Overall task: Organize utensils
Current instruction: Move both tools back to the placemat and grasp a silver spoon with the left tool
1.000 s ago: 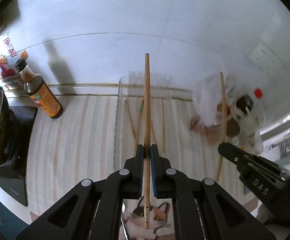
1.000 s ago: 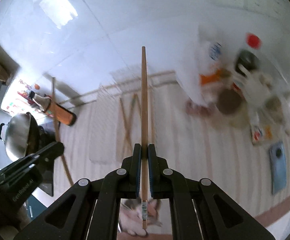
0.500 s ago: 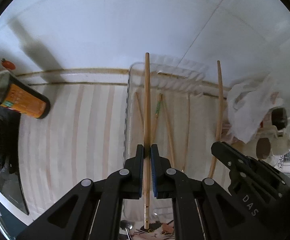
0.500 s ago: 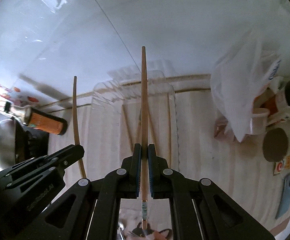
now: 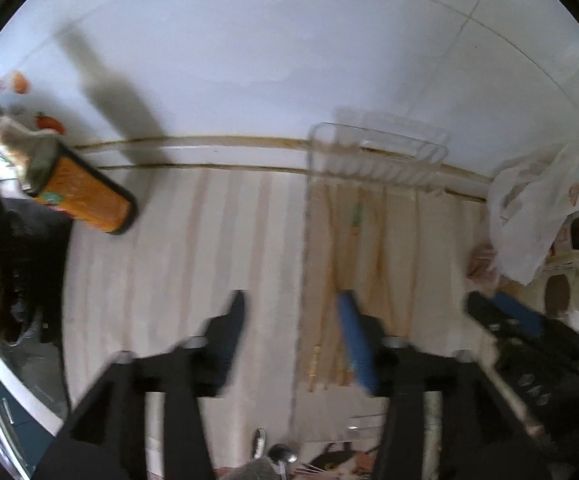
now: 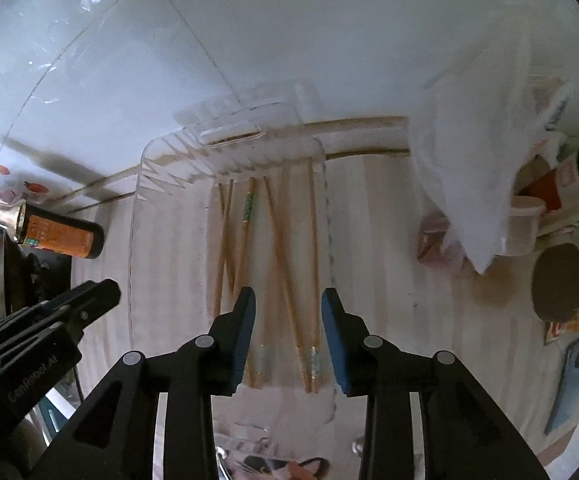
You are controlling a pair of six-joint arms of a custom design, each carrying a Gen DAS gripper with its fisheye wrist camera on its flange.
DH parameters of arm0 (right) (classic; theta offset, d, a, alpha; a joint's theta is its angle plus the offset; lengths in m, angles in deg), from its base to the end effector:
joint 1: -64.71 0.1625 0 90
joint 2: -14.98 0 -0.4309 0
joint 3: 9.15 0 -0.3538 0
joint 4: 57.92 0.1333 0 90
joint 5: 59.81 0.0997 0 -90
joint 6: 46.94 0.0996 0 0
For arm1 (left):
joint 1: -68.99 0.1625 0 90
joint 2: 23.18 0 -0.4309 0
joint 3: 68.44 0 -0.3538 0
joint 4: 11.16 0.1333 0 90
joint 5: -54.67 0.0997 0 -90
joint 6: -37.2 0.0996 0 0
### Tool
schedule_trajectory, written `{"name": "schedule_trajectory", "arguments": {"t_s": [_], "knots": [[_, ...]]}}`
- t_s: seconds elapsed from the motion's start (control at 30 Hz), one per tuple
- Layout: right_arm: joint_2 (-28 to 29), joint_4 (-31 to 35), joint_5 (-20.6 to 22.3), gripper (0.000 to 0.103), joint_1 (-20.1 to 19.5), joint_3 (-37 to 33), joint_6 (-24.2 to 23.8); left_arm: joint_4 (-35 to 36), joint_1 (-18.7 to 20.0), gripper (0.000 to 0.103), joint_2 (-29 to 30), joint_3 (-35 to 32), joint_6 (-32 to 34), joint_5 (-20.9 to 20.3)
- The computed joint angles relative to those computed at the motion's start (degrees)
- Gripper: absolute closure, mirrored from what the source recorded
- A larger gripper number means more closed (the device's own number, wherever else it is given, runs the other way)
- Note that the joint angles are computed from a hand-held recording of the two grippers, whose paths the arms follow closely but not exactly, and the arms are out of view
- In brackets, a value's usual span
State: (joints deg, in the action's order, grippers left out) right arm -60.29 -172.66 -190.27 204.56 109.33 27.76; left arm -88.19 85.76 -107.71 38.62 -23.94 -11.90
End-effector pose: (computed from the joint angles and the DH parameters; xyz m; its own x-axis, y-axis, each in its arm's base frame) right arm 0.3791 -0.2299 0.2335 -0.7873 0.4015 0.4680 0.1303 0.8502 -0.5101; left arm -0.3292 -0.2798 0.3236 -0.7038 0.2505 -0.6648 0.3380 0.9411 -0.0032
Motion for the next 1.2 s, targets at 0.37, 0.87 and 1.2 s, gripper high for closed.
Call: {"name": "schedule_trajectory", "arguments": {"t_s": [0.37, 0.87, 1.2], "knots": [[2.74, 25.39, -6.51, 0.011, 9.76, -5.71, 16.73, 8.93, -11.28, 0.000, -7.34, 4.27, -9.53, 5.91], [8.14, 50.02, -5.68, 0.001, 22.63, -16.00, 37.68, 20.36, -23.67, 0.000, -11.82, 0.60, -21.05, 5.38], [7.64, 49.46, -3.13, 0.001, 29.37, -19.11, 43.58, 27.61, -28.95, 0.000, -15.08, -2.65, -26.93, 1.55]]}}
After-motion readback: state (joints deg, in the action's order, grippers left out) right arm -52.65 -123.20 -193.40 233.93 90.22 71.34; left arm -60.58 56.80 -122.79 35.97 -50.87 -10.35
